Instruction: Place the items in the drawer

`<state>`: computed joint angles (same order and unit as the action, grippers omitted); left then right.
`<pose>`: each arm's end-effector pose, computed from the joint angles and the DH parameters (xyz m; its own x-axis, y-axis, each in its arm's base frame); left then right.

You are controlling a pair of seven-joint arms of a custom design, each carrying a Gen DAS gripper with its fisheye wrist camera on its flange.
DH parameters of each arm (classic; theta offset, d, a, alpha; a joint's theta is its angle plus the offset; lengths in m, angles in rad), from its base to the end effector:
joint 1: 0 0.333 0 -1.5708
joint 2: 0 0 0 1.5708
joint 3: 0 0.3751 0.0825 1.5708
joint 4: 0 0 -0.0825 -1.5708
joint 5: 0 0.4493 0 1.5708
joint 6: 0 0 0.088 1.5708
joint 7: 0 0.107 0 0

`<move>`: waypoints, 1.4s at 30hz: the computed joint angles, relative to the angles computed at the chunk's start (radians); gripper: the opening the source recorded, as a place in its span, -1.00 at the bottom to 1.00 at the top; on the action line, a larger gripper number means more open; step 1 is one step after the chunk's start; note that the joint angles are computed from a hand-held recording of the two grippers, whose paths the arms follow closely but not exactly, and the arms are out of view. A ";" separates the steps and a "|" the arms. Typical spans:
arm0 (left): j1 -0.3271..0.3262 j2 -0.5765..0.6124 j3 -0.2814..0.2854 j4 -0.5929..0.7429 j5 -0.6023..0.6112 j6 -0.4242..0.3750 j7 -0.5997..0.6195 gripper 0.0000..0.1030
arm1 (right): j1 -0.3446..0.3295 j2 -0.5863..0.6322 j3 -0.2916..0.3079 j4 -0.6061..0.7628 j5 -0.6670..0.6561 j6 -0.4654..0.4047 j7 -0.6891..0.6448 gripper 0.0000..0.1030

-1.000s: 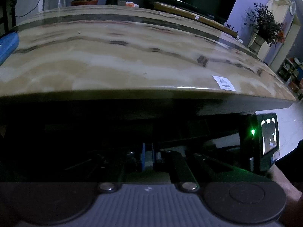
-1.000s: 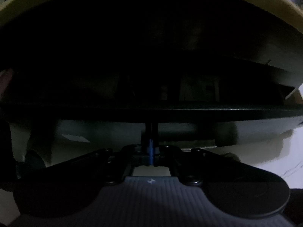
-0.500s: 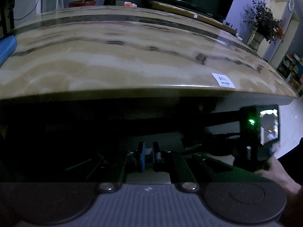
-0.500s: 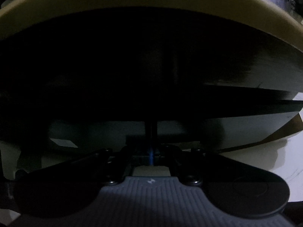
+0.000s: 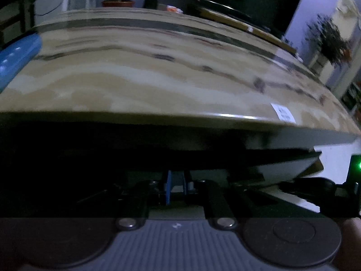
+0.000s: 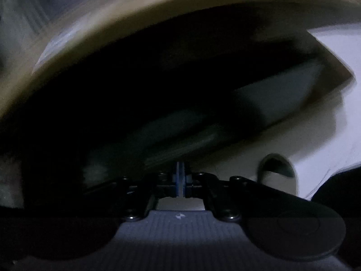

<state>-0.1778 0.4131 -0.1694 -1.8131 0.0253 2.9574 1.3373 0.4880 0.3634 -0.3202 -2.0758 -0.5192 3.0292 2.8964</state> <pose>0.7282 -0.2477 0.4181 -0.1684 -0.9649 0.2017 -0.7664 -0.0005 -0.6423 0.6700 0.1646 0.3258 -0.4642 -0.8294 -0.3107 -0.6529 0.5575 -0.5128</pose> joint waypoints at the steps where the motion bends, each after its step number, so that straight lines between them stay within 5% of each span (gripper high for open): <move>1: -0.002 0.000 0.004 0.000 -0.001 0.002 -0.008 -0.81 | 0.050 0.009 -0.070 -0.001 -0.021 -0.020 0.084 -0.86; 3: -0.002 0.000 0.005 0.000 -0.001 0.005 -0.014 -0.81 | 0.079 0.025 -0.123 0.004 -0.052 -0.073 0.190 -0.83; 9: 0.007 0.003 0.001 0.003 -0.018 0.015 -0.027 -0.80 | 0.041 0.072 -0.128 0.012 -0.110 0.027 0.236 -0.83; 13: 0.003 0.001 0.013 0.002 -0.021 0.025 -0.060 -0.81 | 0.182 0.117 -0.303 -0.013 -0.105 0.158 0.316 -0.83; 18: -0.030 0.003 0.042 0.009 0.036 0.016 -0.075 -0.80 | 0.196 0.136 -0.325 -0.024 -0.016 0.184 0.299 -0.93; 22: -0.040 0.007 0.046 0.016 0.066 0.010 -0.072 -0.80 | 0.288 0.171 -0.404 0.035 -0.036 0.061 0.186 -0.92; 25: -0.035 0.009 0.041 0.015 0.068 0.010 -0.071 -0.80 | 0.307 0.165 -0.427 0.012 0.000 0.082 0.178 -0.92; 31: -0.025 0.003 0.026 0.004 0.070 0.017 -0.046 -0.80 | 0.224 0.158 -0.332 0.055 0.032 0.024 0.108 -0.91; 35: -0.026 0.009 0.026 0.012 0.068 0.008 -0.037 -0.80 | 0.067 0.185 -0.194 0.144 0.086 -0.012 0.019 -0.93; 37: -0.031 0.009 0.031 0.012 0.072 0.002 -0.038 -0.79 | 0.058 0.182 -0.177 0.162 0.105 -0.056 0.028 -0.85; 39: -0.030 0.010 0.030 0.015 0.071 -0.004 -0.035 -0.78 | 0.009 0.158 -0.111 0.167 0.127 -0.114 0.015 -0.55; 42: -0.028 0.013 0.026 0.020 0.071 -0.007 -0.027 -0.78 | -0.044 0.120 -0.032 0.168 0.131 -0.181 -0.003 -0.53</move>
<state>-0.2060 0.4263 -0.1437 -1.7928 0.0963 2.9506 1.3104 0.4438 0.4834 -0.3526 -1.9081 -0.3884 2.8480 2.8933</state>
